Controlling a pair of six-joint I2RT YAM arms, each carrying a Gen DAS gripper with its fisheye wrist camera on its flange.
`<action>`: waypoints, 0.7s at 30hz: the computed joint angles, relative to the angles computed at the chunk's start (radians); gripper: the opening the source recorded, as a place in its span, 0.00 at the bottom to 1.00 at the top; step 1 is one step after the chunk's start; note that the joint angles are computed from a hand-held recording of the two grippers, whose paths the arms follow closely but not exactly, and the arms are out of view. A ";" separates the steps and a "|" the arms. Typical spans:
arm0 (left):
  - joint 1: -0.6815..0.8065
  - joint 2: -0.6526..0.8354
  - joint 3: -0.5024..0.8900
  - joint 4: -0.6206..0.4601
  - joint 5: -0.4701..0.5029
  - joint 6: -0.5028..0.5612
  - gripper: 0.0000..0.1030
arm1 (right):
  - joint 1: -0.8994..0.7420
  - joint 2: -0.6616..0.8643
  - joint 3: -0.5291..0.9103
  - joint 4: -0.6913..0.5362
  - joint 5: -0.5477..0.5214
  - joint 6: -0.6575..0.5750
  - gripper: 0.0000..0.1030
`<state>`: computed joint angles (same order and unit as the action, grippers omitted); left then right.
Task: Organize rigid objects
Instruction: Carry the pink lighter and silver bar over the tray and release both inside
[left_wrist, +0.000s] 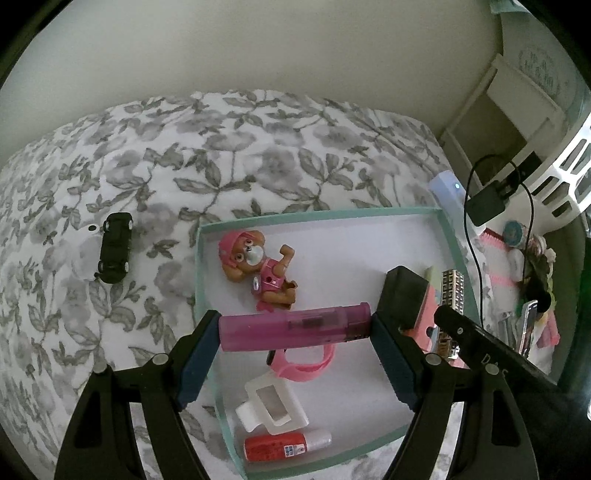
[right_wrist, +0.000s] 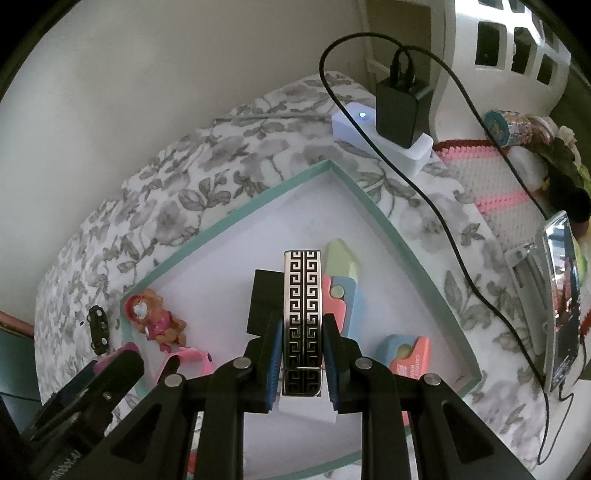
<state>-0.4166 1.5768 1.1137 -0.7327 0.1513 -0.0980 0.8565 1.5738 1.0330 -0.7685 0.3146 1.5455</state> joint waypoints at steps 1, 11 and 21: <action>-0.004 0.004 -0.001 0.002 -0.003 0.000 0.80 | -0.001 0.003 0.000 0.003 -0.003 -0.001 0.21; -0.021 0.045 -0.007 0.012 -0.028 -0.005 0.80 | -0.015 0.036 -0.024 0.062 -0.060 -0.024 0.22; -0.026 0.047 -0.003 0.008 -0.044 -0.008 0.80 | -0.020 0.036 -0.032 0.075 -0.075 -0.025 0.23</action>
<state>-0.4422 1.6237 1.1102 -0.7252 0.1068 -0.1059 0.8370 1.6103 1.0013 -0.6939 0.2395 1.5202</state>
